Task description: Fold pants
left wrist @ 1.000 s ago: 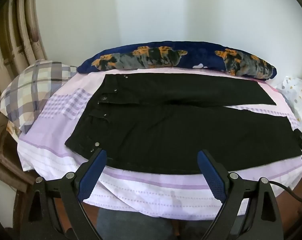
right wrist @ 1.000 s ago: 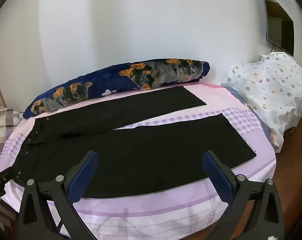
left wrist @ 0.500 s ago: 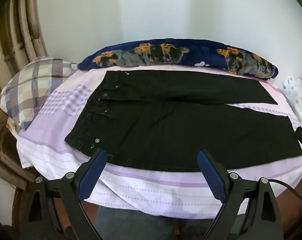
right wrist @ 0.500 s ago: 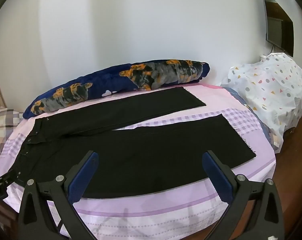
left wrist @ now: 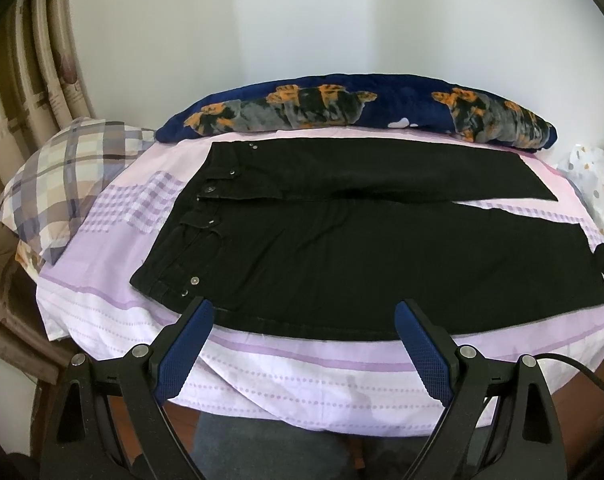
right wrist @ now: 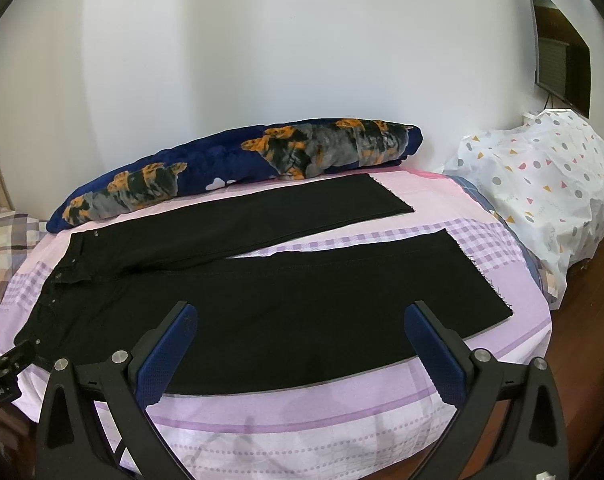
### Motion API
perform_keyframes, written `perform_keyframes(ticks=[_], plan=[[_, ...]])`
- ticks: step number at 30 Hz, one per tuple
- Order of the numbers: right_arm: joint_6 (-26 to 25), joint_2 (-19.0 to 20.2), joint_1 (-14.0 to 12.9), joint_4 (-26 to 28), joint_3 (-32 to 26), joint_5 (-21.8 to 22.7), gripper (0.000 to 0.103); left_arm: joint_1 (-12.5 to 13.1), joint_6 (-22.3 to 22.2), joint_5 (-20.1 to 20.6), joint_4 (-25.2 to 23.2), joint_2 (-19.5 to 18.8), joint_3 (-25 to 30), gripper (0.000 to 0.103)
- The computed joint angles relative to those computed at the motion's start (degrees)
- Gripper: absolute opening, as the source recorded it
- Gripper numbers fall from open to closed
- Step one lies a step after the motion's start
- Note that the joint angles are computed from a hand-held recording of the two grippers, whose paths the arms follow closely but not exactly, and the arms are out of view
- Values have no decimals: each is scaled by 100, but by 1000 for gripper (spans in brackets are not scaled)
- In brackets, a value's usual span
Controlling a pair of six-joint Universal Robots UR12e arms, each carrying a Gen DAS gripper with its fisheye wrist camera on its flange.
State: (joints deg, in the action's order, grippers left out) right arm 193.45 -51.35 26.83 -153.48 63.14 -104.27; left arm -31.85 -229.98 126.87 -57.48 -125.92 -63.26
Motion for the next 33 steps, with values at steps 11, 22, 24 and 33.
perform_keyframes(ticks=[11, 22, 24, 33], plan=[[-2, 21, 13, 171, -22, -103, 103, 1, -56, -55, -147, -43, 51, 92], [25, 55, 15, 446, -104, -216, 103, -1, -64, -77, -173, -58, 48, 92], [15, 62, 16, 475, -117, -207, 103, 0, -55, -75, -160, -53, 38, 92], [-2, 59, 18, 481, -100, -173, 103, -6, -48, -115, -165, -51, -10, 92]])
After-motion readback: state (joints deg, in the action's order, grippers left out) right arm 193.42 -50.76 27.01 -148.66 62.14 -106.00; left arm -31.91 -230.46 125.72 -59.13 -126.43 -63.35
